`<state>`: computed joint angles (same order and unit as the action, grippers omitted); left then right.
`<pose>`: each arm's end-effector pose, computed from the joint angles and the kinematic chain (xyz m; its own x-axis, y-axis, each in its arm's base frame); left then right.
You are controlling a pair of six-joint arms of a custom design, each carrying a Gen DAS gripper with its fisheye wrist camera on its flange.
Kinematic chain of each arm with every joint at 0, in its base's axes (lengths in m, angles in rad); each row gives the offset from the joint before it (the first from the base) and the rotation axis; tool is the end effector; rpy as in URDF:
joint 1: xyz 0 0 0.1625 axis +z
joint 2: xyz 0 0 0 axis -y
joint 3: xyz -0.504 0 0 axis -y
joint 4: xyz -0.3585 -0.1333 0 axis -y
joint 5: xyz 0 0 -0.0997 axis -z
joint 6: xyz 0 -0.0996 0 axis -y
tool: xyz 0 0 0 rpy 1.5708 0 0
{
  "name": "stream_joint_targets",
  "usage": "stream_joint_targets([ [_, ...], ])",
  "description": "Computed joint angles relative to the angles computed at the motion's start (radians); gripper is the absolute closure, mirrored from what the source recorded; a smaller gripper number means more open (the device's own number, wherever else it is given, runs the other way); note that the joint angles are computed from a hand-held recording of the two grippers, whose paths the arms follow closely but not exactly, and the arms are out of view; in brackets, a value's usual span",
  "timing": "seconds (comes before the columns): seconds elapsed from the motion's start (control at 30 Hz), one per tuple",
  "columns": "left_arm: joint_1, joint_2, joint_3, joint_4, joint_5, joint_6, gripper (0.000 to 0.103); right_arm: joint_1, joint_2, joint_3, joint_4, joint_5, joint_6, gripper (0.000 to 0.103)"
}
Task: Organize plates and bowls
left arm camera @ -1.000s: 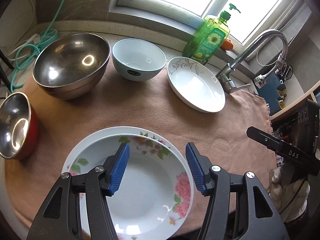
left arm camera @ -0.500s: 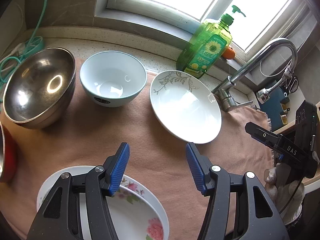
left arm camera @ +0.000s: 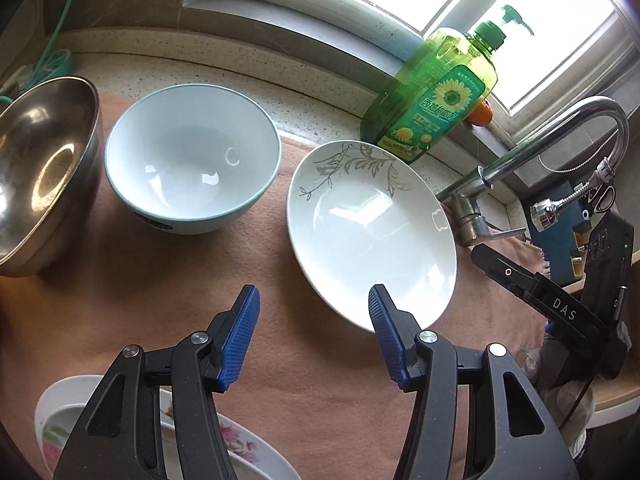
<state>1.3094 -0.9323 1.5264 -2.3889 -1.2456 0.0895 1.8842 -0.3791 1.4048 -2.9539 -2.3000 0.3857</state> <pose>-0.0254 -0.7340 0.2967 -0.9075 0.2598 -0.3301 0.3344 0.9224 -0.1934 0.3021 -0.7152 0.0078 -0.8325 0.3277 0.4467 0.0263 0.8288 -0.5590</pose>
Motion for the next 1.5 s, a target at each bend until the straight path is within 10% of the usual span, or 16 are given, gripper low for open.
stream_joint_targets([
  [0.47,0.002,0.044,-0.053,0.030,0.022,-0.015,0.065,-0.030,0.041,-0.103,0.077,0.000,-0.087,0.066],
  [1.5,0.008,0.109,-0.133,0.120,0.045,-0.014,0.084,-0.062,0.099,-0.257,0.227,0.010,-0.144,0.087],
])
